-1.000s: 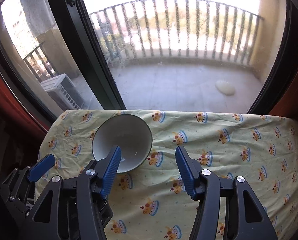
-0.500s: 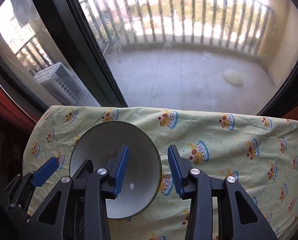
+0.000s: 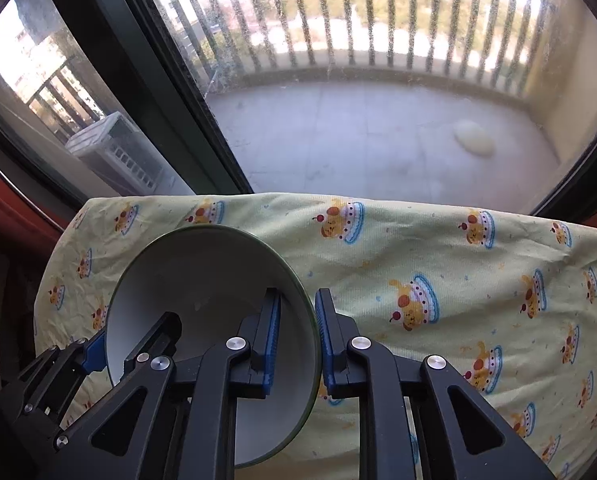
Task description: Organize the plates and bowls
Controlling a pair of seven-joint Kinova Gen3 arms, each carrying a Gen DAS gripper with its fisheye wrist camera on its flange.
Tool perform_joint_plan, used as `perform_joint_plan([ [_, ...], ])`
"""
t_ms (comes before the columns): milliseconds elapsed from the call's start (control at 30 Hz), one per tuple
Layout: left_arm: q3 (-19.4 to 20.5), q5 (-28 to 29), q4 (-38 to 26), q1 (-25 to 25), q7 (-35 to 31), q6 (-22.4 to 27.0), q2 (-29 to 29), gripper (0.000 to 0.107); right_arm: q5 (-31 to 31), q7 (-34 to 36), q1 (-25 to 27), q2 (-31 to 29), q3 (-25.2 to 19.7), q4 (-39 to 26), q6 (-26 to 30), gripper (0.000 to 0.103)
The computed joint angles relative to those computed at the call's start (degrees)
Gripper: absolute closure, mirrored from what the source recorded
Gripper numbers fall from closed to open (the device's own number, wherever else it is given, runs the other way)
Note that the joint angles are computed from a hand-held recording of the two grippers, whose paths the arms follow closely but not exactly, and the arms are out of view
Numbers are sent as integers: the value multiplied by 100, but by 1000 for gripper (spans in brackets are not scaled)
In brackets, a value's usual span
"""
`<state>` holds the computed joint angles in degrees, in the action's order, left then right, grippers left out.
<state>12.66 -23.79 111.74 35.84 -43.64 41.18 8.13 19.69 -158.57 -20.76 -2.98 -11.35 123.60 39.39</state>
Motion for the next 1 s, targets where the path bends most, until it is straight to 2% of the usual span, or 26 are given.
perform_joint_plan([
  [267, 75, 246, 76, -26, -122, 144, -126, 76, 62, -275, -117, -178, -201, -7, 307, 82],
  [567, 313, 415, 308, -30, -172, 298, -574, 76, -23, -824, -241, -584, -581, 55, 821, 82],
  [800, 489, 654, 460, -228, -573, 383, -1113, 76, 18, -1372, -385, -870, -1018, -157, 1523, 82],
  [1000, 523, 1167, 563, -537, -1291, 443, -1751, 76, 217, -2039, -594, -990, -1493, -599, 2376, 82],
])
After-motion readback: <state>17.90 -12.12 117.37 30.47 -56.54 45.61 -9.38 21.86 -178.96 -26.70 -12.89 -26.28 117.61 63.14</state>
